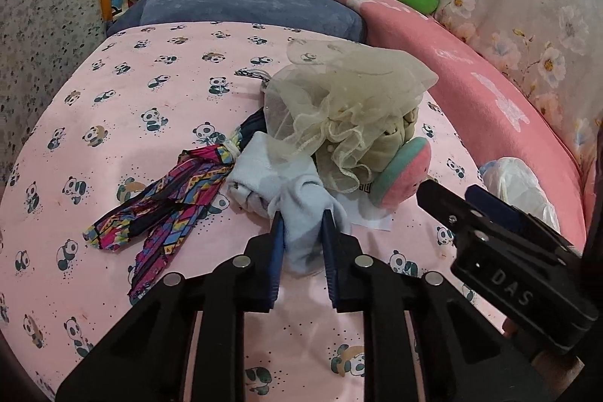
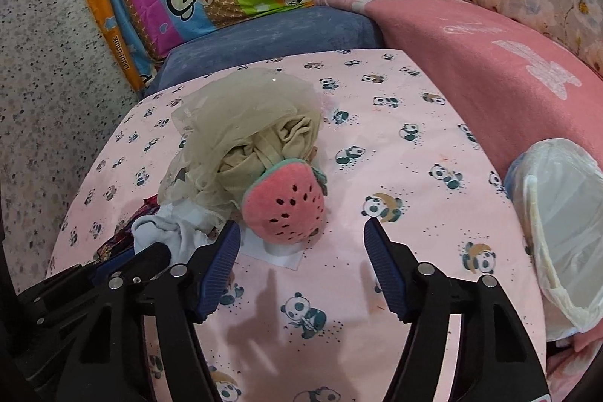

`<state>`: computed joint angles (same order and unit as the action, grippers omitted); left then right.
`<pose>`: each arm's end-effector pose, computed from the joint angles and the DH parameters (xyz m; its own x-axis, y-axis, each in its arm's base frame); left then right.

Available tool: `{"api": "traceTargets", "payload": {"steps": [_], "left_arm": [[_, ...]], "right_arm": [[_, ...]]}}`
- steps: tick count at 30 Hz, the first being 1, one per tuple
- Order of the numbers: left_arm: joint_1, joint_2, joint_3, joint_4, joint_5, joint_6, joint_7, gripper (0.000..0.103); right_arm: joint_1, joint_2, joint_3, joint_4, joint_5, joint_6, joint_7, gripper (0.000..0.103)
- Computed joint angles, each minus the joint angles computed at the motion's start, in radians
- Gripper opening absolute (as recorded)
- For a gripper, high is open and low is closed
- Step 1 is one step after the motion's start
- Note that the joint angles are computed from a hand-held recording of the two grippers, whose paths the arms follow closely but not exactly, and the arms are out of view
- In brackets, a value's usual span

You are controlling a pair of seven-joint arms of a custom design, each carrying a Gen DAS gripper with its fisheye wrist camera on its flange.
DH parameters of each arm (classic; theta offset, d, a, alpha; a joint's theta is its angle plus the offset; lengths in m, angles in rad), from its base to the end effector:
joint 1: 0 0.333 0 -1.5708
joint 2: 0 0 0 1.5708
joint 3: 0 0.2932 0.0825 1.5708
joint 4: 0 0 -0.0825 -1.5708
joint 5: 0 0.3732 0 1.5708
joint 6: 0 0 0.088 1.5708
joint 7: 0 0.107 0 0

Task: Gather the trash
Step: 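Grasp the pink watermelon plush with the right gripper while the left grasps the blue sock, then carry the plush and sock over the white bin and open both grippers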

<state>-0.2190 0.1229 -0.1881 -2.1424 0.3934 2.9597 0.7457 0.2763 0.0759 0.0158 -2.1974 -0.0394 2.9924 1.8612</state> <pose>0.5327 -0.2549 0.4104 -0.0216 -0.9682 0.2493 -0.7858 -0.1377 -0.6030 0.5540 0.1694 0.4184 0.0960 -0.9823 -0.1608 -0.7687 0.0295 -0.6389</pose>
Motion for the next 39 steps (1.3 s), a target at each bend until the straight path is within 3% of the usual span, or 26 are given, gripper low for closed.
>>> {"api": "traceTargets", "payload": {"steps": [6,9,18,23,29,36,39], "left_arm": [[0.022,-0.024,0.002,-0.028,-0.035,0.016,0.016,0.018],[0.026,-0.027,0.000,-0.028,-0.045,0.013,0.027,0.018],[0.007,-0.054,0.005,-0.031,0.033,0.007,-0.038,0.018],[-0.005,-0.073,-0.011,-0.023,0.063,0.006,-0.054,0.018],[-0.034,-0.070,-0.041,0.012,0.043,0.007,-0.015,0.018],[-0.088,-0.027,-0.072,0.097,0.016,0.000,0.048,0.018],[-0.117,0.008,-0.082,0.152,0.016,-0.011,0.072,0.018]], "right_arm": [[-0.009,0.075,0.038,0.075,0.165,-0.017,-0.131,0.055],[-0.003,0.106,0.039,0.110,0.203,-0.045,-0.168,0.045],[-0.034,0.052,0.072,0.044,0.394,-0.001,-0.314,0.035],[-0.015,-0.044,0.030,-0.054,0.321,0.048,-0.242,0.035],[-0.064,-0.169,0.028,-0.171,0.252,0.081,-0.166,0.035],[-0.221,-0.306,0.091,-0.296,0.138,0.121,-0.054,0.035],[-0.259,-0.348,0.092,-0.335,0.139,0.136,-0.049,0.035]]}}
